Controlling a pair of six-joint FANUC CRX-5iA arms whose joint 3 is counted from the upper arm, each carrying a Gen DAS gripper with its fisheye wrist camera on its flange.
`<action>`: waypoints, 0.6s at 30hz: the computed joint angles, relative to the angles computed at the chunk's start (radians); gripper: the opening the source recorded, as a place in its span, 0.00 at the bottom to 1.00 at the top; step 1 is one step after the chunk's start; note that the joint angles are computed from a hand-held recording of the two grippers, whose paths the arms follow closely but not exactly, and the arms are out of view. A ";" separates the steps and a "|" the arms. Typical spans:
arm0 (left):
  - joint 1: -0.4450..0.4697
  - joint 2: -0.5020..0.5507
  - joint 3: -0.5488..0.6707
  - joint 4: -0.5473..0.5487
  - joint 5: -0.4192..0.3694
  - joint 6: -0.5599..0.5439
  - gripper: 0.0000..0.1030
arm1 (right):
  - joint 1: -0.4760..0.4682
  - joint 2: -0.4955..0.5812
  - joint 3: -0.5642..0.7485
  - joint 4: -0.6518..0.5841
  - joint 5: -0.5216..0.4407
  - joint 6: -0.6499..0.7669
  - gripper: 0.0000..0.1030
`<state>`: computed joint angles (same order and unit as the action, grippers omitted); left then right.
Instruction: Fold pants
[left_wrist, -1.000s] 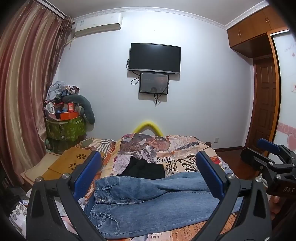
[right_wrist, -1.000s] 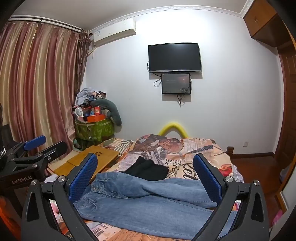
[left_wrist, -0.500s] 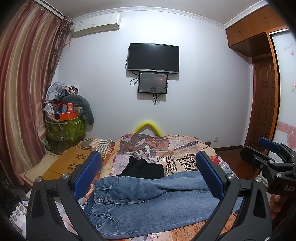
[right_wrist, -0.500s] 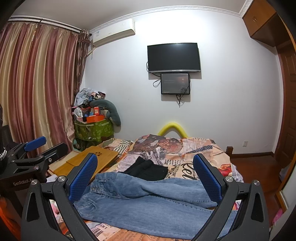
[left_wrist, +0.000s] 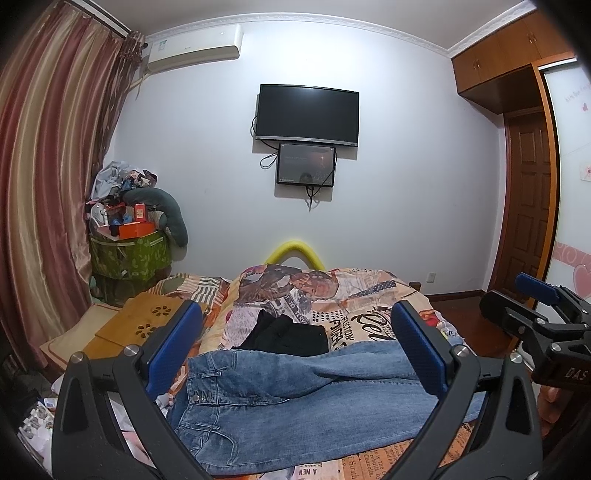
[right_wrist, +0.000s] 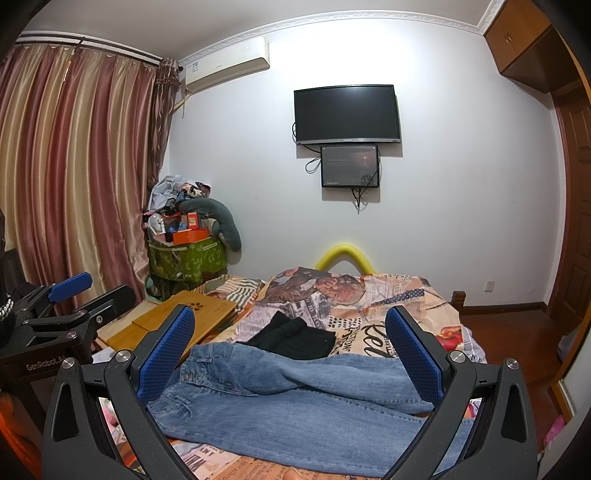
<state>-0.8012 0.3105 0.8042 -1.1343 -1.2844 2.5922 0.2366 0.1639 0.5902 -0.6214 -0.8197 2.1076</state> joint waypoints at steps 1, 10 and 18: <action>0.000 0.002 0.003 -0.001 -0.002 -0.002 1.00 | -0.001 0.000 0.001 -0.001 -0.001 0.001 1.00; -0.003 0.006 0.008 -0.007 -0.006 -0.007 1.00 | 0.000 0.000 -0.001 0.000 0.000 0.000 1.00; -0.004 0.009 0.012 -0.010 -0.004 0.000 1.00 | -0.011 0.008 0.017 -0.006 -0.013 0.006 1.00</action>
